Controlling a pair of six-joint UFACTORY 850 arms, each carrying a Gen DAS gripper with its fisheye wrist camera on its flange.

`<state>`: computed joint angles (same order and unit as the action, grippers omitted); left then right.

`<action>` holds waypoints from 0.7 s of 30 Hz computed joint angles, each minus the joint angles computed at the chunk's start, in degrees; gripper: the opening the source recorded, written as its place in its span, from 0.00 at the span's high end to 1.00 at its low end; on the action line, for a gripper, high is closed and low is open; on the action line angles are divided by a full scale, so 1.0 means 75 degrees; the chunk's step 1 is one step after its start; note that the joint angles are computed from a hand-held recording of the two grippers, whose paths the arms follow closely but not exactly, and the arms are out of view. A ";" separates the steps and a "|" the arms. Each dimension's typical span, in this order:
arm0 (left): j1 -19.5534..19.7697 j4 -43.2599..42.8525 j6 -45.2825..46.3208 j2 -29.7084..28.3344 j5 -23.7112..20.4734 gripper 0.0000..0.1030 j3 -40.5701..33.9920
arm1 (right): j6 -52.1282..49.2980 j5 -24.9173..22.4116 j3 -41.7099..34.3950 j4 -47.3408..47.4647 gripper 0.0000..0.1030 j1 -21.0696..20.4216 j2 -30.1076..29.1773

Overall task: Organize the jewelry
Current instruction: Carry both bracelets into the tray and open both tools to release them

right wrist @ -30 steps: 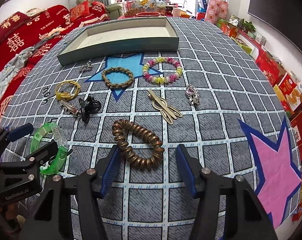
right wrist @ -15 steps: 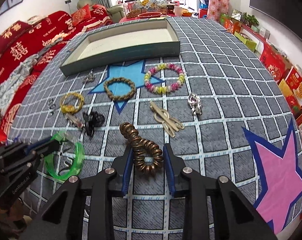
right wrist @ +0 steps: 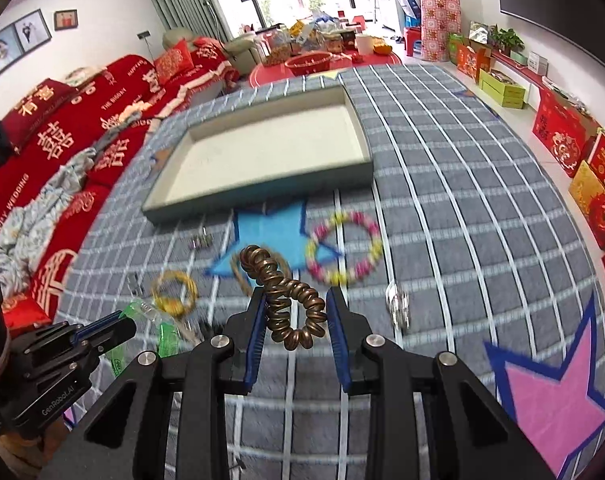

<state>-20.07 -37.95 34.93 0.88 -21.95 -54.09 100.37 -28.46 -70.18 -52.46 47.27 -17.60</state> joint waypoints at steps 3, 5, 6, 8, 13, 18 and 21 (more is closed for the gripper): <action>0.0030 0.0226 -0.0193 -0.0258 0.0156 0.79 -0.0422 | -0.0315 0.0114 -0.0330 0.0037 0.69 -0.0244 -0.0144; 0.0105 0.0174 -0.0215 -0.0494 0.0132 0.79 -0.0758 | -0.0575 0.0202 -0.0533 0.0173 0.69 -0.0400 -0.0250; 0.0147 0.0100 -0.0186 -0.0608 0.0103 0.79 -0.0909 | -0.0763 0.0310 -0.0666 0.0317 0.69 -0.0519 -0.0323; 0.0214 0.0018 -0.0168 -0.0880 0.0100 0.79 -0.1261 | -0.1192 0.0543 -0.0905 0.0684 0.69 -0.0747 -0.0469; 0.0252 0.0588 -0.0907 -0.1701 0.0132 0.79 -0.2276 | -0.2798 0.0822 -0.1876 0.2030 0.69 -0.1367 -0.1096; 0.0230 0.1887 -0.2367 -0.2785 0.0086 0.79 -0.3495 | -0.4482 0.0581 -0.3142 0.3507 0.69 -0.1839 -0.2033; 0.0185 0.2866 -0.3248 -0.3380 0.0091 0.79 -0.4164 | -0.5144 0.0335 -0.3897 0.4077 0.69 -0.2050 -0.2637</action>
